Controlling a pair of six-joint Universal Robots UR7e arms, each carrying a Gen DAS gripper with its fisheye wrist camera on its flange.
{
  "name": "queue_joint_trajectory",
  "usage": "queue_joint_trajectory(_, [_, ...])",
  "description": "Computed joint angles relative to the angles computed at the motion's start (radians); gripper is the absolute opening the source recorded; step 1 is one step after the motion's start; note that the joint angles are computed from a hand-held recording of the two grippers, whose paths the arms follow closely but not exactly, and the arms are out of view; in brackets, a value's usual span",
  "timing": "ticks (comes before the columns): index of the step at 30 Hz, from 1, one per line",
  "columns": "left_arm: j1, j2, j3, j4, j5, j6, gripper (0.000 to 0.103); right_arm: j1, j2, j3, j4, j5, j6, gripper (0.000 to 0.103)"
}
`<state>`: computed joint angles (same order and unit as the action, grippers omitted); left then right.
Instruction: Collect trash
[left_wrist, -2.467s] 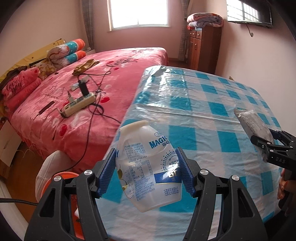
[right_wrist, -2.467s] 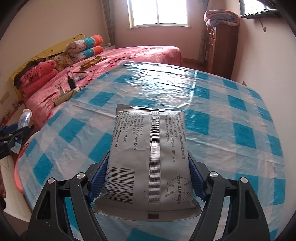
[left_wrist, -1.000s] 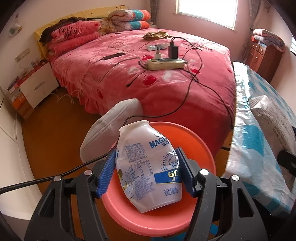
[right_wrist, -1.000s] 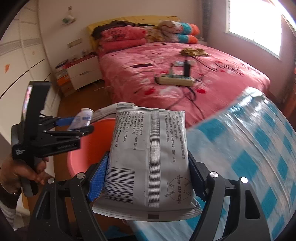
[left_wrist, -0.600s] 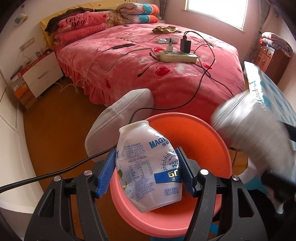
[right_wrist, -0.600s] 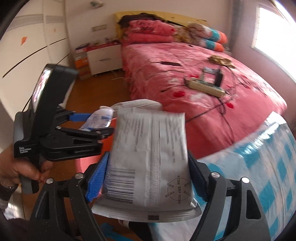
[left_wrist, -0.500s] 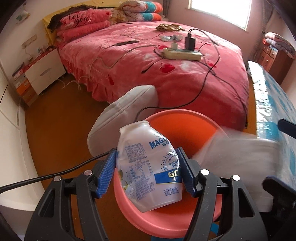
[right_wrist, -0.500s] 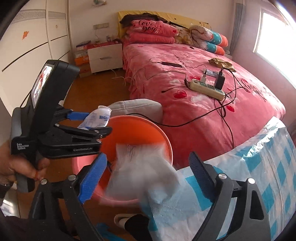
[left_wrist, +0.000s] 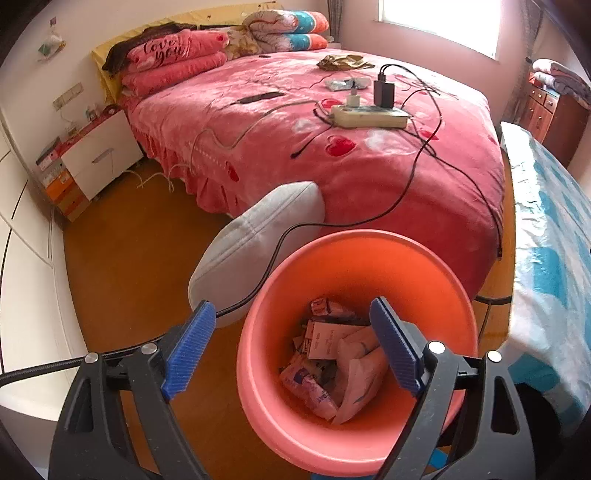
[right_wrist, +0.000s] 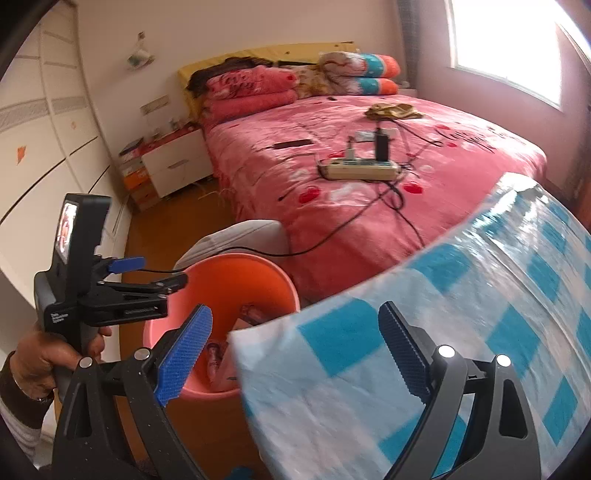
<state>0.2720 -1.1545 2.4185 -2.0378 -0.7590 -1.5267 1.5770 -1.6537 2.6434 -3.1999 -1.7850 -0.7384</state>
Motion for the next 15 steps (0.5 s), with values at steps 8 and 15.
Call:
queue_joint_trajectory(8, [-0.036, 0.032, -0.068, 0.049, 0.029, 0.028, 0.088, -0.114, -0.165, 0.024, 0.099, 0.071, 0.030, 0.091])
queue_joint_trajectory(15, [-0.061, 0.071, -0.130, 0.070, 0.063, 0.061, 0.090, -0.202, -0.305, 0.049, 0.159, 0.113, 0.009, 0.094])
